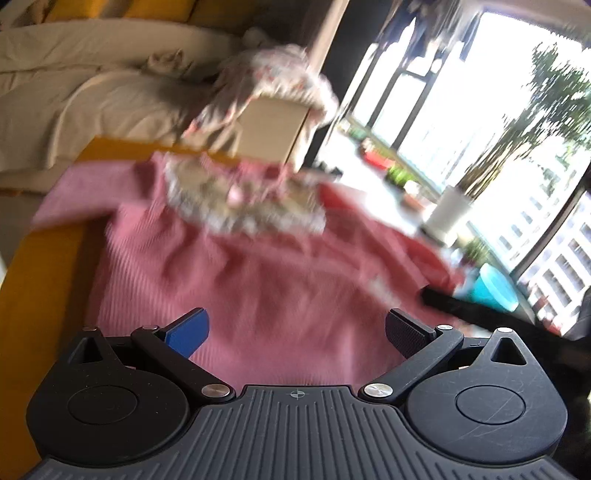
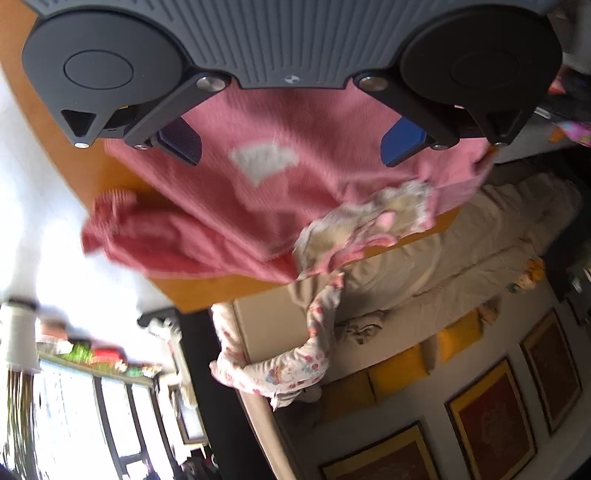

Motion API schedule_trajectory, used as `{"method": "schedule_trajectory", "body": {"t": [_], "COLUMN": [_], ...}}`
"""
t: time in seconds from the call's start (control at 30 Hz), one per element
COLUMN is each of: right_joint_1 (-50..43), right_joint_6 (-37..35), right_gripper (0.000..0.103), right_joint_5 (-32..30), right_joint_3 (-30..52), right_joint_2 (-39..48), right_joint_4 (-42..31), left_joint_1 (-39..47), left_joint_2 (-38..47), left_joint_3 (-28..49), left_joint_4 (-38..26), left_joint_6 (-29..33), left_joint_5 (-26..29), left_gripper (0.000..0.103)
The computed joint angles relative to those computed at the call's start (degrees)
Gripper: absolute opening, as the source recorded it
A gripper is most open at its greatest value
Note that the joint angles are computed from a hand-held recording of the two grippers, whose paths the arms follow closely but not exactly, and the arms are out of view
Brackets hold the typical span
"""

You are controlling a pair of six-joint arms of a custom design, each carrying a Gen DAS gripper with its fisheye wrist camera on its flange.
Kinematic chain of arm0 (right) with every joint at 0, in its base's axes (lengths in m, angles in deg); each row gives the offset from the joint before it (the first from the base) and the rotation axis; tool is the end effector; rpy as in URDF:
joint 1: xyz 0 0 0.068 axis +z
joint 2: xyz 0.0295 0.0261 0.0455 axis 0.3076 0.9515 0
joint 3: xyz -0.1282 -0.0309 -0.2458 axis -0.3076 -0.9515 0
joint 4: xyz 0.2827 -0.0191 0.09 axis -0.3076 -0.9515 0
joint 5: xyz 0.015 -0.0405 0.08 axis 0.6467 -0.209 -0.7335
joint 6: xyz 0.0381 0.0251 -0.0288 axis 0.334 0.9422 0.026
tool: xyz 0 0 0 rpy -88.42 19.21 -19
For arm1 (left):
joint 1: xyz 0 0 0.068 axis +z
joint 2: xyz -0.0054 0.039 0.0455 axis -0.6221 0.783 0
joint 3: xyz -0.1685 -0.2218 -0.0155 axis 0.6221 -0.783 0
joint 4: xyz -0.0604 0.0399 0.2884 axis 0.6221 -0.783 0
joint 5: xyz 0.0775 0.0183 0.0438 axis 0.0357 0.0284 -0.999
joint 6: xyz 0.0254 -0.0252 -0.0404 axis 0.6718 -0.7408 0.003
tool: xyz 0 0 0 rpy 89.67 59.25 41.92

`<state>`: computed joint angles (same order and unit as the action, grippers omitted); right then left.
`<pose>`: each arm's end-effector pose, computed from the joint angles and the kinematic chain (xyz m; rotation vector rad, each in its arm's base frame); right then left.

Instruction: Fold clothes

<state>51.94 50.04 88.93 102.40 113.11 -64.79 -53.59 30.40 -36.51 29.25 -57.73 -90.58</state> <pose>0.1804 0.1209 0.2916 -0.2169 2.1813 0.5442 0.1218 -0.0301 0.3075 -0.3202 2.1799 -0.3590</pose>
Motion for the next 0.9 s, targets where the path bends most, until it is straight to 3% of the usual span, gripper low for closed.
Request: {"method": "schedule_trajectory", "body": {"t": [0.1, 0.23, 0.37, 0.7, 0.9], "right_joint_1": [1.5, 0.2, 0.0, 2.8, 1.8], "right_joint_6": [-1.7, -1.3, -2.1, -7.5, -6.6], "right_gripper": [0.103, 0.103, 0.103, 0.103, 0.103], "right_joint_5": [4.3, 2.3, 1.4, 4.6, 3.2], "right_joint_3": [2.9, 5.6, 5.0, 3.4, 0.7], "right_joint_2": [9.1, 16.9, 18.6, 16.0, 9.4], "right_joint_4": [4.4, 4.8, 4.5, 1.3, -2.8], "left_joint_1": [10.0, 17.7, 21.1, 21.0, 18.6], "left_joint_2": [5.5, 13.5, 16.6, 5.5, 1.4], "left_joint_3": [-0.2, -0.7, -2.9, -12.0, -12.9], "left_joint_4": [5.2, 7.4, 9.0, 14.3, 11.4], "left_joint_6": [5.5, 8.4, 9.1, 7.2, 8.3], "left_joint_5": [10.1, 19.4, 22.6, 22.5, 22.6], "left_gripper": [0.103, 0.103, 0.103, 0.103, 0.103]}}
